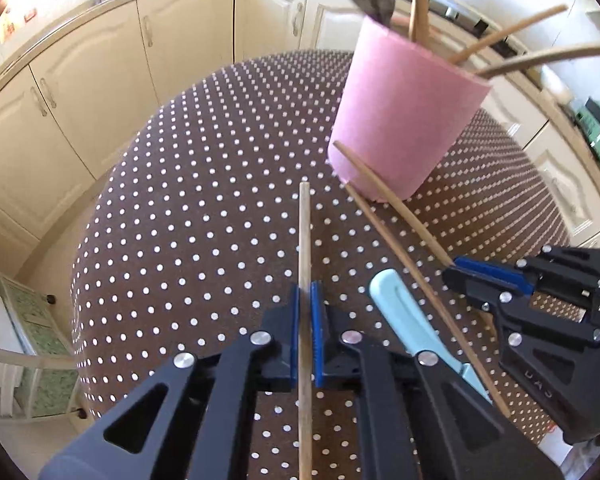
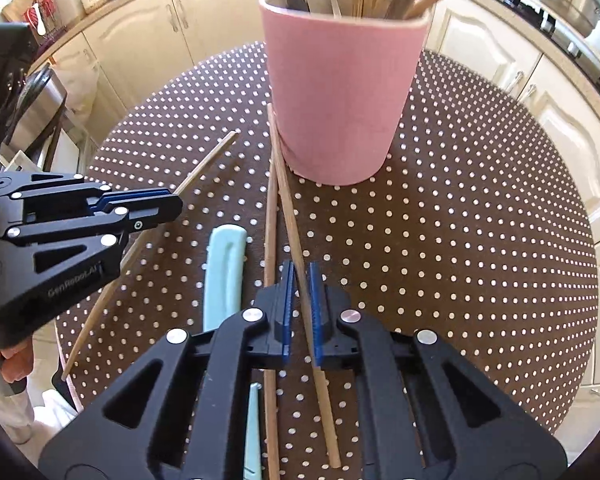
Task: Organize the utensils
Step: 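Grasp a wooden chopstick with the left tool while the right tool grasps another, then lift both chopsticks and carry them above the pink cup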
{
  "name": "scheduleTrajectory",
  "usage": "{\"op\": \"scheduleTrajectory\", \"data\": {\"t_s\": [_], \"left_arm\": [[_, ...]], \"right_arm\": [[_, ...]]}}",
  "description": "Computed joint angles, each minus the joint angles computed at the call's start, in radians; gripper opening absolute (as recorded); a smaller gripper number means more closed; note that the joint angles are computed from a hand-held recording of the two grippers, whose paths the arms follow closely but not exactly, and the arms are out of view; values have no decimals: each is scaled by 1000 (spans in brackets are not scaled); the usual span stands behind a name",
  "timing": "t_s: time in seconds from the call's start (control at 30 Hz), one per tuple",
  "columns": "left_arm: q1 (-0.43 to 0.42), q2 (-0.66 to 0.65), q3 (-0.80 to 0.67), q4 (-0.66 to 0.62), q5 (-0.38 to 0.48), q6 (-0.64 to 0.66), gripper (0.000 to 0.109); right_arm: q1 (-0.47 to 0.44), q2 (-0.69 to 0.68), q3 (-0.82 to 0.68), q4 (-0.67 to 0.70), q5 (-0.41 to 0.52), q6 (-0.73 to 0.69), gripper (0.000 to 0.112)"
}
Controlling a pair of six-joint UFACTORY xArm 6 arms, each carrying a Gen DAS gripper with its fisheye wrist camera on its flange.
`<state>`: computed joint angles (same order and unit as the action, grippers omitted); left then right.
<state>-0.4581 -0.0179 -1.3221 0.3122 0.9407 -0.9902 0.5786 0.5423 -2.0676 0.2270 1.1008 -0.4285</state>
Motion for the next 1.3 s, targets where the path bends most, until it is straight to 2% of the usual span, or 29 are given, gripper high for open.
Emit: {"op": "scheduleTrajectory", "data": {"t_s": [0.2, 0.33, 0.5, 0.63, 0.83, 0.93, 1.07, 1.17, 1.3], "left_arm": [[-38, -98, 75, 107, -82, -97, 6], [-71, -152, 85, 230, -115, -185, 6], [-113, -204, 105, 406, -147, -311, 6], [-108, -207, 90, 504, -195, -368, 6], [-79, -157, 14, 639, -258, -405, 6], [-72, -117, -47, 734, -268, -445, 6], [-54, -64, -117, 856, -301, -512, 6], [-41, -20, -176, 932, -318, -557, 6], [-16, 34, -245, 988, -351, -590, 6]], "right_arm": [[-1, -172, 239, 78, -152, -79, 6], [-7, -278, 376, 170, -258, -152, 5], [-2, -354, 453, 304, -362, -230, 5], [4, -382, 486, 433, -459, -293, 6], [18, -351, 447, 596, -586, -368, 6], [37, -324, 422, 704, -685, -442, 6], [52, -262, 346, 858, -771, -555, 6], [59, -203, 269, 950, -821, -623, 6], [59, -108, 143, 997, -853, -643, 6]]}}
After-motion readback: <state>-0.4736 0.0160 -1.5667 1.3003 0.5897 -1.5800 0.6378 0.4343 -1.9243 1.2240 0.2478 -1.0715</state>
